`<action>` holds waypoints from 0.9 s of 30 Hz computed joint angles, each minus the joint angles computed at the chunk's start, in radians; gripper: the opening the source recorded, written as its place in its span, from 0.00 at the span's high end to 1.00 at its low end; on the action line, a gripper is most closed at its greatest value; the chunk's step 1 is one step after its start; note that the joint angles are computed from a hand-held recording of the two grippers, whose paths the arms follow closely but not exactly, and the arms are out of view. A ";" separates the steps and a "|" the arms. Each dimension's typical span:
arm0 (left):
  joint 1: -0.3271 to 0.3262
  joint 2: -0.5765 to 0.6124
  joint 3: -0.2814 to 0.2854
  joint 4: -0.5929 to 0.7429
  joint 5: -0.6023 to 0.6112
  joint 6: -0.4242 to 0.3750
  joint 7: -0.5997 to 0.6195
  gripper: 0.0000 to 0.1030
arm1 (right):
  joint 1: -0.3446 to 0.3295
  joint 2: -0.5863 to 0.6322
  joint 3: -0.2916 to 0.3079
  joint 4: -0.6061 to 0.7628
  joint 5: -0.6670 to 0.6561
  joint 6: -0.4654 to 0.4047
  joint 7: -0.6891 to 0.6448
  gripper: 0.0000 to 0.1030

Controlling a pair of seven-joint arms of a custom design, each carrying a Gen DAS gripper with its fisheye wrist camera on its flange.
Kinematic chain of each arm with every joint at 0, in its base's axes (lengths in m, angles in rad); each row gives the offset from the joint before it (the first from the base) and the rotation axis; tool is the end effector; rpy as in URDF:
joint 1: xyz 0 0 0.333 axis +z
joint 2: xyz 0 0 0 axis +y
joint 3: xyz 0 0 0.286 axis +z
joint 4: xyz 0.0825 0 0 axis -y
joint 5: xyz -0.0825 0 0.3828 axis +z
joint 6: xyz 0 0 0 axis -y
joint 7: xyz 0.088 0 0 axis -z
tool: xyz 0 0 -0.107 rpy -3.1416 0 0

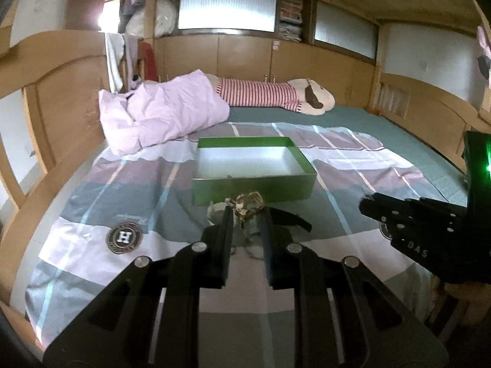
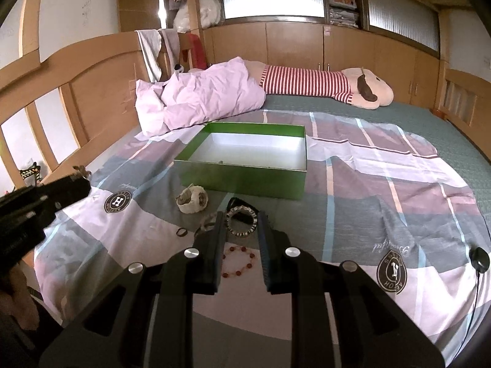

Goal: Organize jewelry
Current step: 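Grasp the small gold charm with the left tool, then carry the gold charm with the left tool while the right tool carries the white-bead bracelet toward the box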

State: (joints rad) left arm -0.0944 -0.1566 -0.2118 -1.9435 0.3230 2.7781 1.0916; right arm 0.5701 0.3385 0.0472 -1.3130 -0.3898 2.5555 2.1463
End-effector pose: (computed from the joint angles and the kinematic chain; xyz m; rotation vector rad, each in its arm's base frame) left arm 0.5336 -0.1924 0.6371 -1.5677 1.7043 -1.0019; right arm 0.5709 0.4039 0.6290 -1.7852 1.3820 -0.6052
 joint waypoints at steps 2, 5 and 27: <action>-0.007 0.006 0.005 -0.001 -0.028 -0.005 0.011 0.83 | 0.005 0.009 -0.001 0.014 -0.005 -0.003 0.001 0.80; -0.007 0.011 0.008 0.000 -0.038 -0.002 0.019 0.83 | 0.008 0.017 0.000 0.023 -0.002 -0.005 -0.004 0.80; -0.007 0.025 0.014 0.015 -0.062 -0.026 0.035 0.83 | 0.014 0.008 -0.007 0.014 -0.019 0.001 0.026 0.80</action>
